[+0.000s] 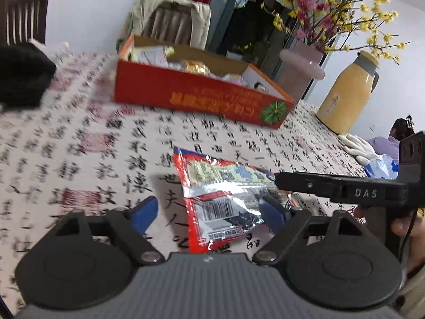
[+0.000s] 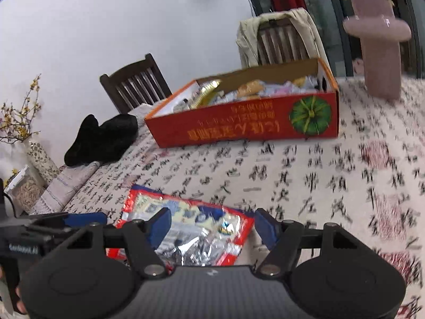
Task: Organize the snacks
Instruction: 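Grasp the red-silver packet with both grippers at its two ends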
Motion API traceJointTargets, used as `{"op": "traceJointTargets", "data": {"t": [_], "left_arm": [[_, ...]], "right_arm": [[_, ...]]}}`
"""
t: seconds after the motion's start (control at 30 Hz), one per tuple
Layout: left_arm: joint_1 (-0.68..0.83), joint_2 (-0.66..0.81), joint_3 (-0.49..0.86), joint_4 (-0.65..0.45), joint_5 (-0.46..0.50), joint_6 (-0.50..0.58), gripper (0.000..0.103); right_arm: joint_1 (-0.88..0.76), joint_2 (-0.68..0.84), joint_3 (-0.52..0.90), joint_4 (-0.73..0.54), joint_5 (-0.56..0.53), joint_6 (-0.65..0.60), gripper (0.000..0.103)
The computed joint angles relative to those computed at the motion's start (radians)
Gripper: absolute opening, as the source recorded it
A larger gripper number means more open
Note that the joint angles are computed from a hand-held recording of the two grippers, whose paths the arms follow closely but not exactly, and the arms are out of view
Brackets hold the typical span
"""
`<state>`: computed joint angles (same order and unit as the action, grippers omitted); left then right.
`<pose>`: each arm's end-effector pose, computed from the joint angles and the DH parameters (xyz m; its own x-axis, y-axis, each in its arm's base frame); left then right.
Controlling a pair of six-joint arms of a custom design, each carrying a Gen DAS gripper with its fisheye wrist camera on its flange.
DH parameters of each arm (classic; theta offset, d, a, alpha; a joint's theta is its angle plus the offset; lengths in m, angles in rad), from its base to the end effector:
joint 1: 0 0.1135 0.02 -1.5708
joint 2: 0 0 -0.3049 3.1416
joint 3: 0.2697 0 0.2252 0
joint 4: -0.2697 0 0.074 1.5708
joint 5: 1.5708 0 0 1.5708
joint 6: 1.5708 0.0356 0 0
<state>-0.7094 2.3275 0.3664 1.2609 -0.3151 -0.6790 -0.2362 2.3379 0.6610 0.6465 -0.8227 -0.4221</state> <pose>0.2232 -0.1771 0.0421 -0.6565 -0.2234 -0.7205 0.0350 0.9451 -0.3249 0.3161 -0.0492 0.0266 -0.6755 -0.1240 -0.7268 -0.5308 0.7660 0.3626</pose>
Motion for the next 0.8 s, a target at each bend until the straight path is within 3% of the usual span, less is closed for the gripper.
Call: {"op": "traceJointTargets", "data": {"t": [0.03, 0.1, 0.17, 0.23, 0.37, 0.53, 0.67, 0.8], "left_arm": [[0.016, 0.007, 0.016, -0.015, 0.023, -0.01, 0.071], [0.032, 0.033, 0.007, 0.044, 0.045, -0.012, 0.035], [0.04, 0.044, -0.016, 0.087, 0.072, -0.04, 0.029], [0.038, 0.018, -0.024, 0.05, 0.064, -0.043, 0.019], [-0.007, 0.017, -0.099, 0.107, 0.042, -0.102, 0.017], [-0.144, 0.014, -0.192, 0.168, -0.044, -0.212, 0.015], [-0.326, 0.028, -0.264, 0.217, -0.201, -0.354, 0.015], [-0.418, 0.018, -0.3, 0.192, -0.283, -0.449, 0.013]], "right_arm": [[0.006, 0.015, -0.004, 0.031, 0.012, 0.021, 0.069], [0.015, 0.041, -0.022, 0.095, 0.008, 0.049, 0.07], [0.032, 0.053, -0.051, 0.163, 0.014, 0.061, 0.067], [0.04, 0.049, -0.082, 0.205, 0.031, 0.06, 0.061], [0.003, 0.018, -0.076, 0.095, -0.032, 0.02, 0.033], [-0.052, -0.019, -0.19, 0.122, -0.063, -0.071, 0.006], [-0.116, -0.046, -0.32, 0.163, -0.077, -0.181, 0.003], [-0.237, -0.078, -0.382, 0.073, -0.15, -0.321, 0.0]]}}
